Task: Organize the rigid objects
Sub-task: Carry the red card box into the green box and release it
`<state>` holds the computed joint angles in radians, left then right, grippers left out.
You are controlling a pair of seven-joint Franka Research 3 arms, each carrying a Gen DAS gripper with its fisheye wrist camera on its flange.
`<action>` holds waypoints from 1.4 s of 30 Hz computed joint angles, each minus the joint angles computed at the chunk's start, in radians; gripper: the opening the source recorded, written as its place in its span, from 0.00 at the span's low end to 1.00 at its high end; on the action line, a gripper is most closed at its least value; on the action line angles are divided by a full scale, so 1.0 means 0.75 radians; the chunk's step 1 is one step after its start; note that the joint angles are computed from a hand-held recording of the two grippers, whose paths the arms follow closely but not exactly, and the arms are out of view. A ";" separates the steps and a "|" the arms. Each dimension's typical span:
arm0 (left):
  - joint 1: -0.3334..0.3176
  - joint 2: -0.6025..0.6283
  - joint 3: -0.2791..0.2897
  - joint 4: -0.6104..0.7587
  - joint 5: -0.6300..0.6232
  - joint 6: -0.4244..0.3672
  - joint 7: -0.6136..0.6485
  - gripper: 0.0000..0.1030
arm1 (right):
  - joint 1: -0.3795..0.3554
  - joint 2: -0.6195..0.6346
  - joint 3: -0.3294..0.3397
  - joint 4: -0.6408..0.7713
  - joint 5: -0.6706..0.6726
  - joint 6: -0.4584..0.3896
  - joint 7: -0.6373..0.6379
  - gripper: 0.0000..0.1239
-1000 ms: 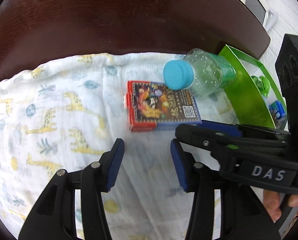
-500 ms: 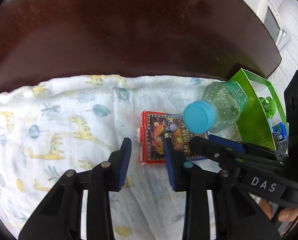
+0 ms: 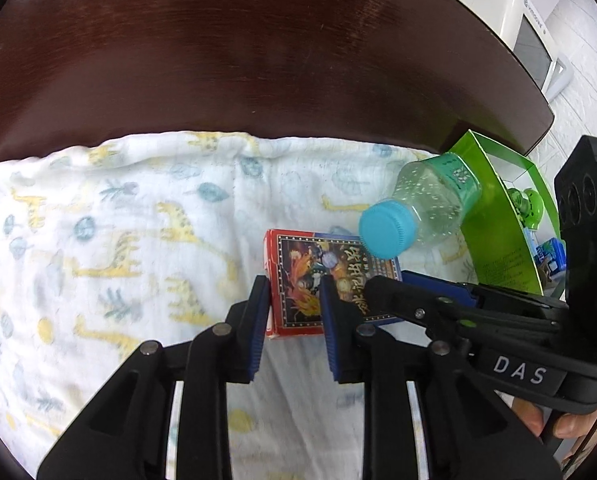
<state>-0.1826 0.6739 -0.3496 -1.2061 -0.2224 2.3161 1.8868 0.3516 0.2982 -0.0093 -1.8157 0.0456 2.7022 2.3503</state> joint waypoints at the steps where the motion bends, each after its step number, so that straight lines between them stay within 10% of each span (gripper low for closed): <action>1: 0.011 -0.029 0.002 -0.044 -0.002 0.023 0.007 0.21 | 0.000 -0.002 0.010 -0.003 0.010 0.007 -0.011 0.28; 14: 0.127 -0.417 0.035 -0.511 -0.047 0.320 0.037 0.22 | 0.062 -0.003 0.076 0.064 0.110 0.118 -0.223 0.28; 24: 0.088 -0.535 -0.029 -0.550 -0.206 0.404 0.237 0.22 | 0.125 -0.312 -0.040 -0.192 -0.379 0.187 0.180 0.28; 31: -0.049 -0.494 -0.066 -0.447 -0.216 0.375 0.304 0.22 | -0.080 -0.656 0.037 -0.496 -0.781 0.163 0.565 0.28; 42: -0.274 -0.265 -0.081 -0.150 0.014 0.221 0.206 0.22 | -0.393 -1.009 0.109 -0.892 -0.738 0.216 0.586 0.28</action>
